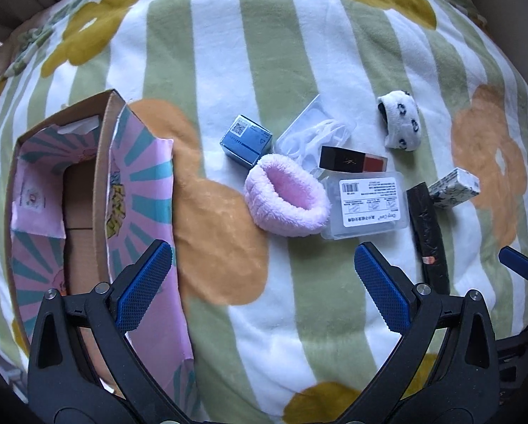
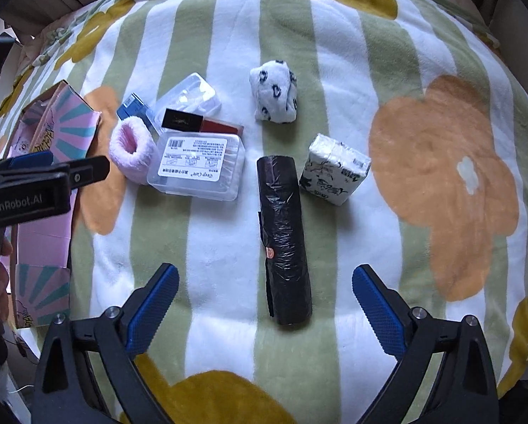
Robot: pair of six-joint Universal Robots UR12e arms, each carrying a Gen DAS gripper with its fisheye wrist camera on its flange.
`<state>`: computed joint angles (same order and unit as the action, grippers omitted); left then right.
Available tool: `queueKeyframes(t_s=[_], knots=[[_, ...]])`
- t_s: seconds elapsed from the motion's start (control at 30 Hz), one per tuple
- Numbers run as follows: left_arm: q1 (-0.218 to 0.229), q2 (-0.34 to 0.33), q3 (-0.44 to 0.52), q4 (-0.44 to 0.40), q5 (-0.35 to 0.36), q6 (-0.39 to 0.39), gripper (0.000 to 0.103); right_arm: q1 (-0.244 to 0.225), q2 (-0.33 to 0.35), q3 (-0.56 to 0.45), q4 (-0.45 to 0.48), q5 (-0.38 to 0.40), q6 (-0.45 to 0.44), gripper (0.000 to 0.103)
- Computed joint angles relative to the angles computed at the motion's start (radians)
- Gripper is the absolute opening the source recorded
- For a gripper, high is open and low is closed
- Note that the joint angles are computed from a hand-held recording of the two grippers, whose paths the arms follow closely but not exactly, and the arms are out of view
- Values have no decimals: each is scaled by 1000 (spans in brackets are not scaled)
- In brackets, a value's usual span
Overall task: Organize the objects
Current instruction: 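Grasp the pink fuzzy scrunchie with the left tool while the right tool grasps the black roll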
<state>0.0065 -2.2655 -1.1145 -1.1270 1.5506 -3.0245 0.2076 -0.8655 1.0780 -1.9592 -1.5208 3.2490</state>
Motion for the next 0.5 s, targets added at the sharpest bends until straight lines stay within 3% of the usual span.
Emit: queueKeyframes(t_s=[0.27, 0.5], knots=[[-9, -77, 85, -68, 26, 83, 102, -10, 31, -7, 45, 16, 2, 92], [-1, -118, 142, -151, -10, 90, 96, -23, 44, -10, 69, 48, -11, 76]])
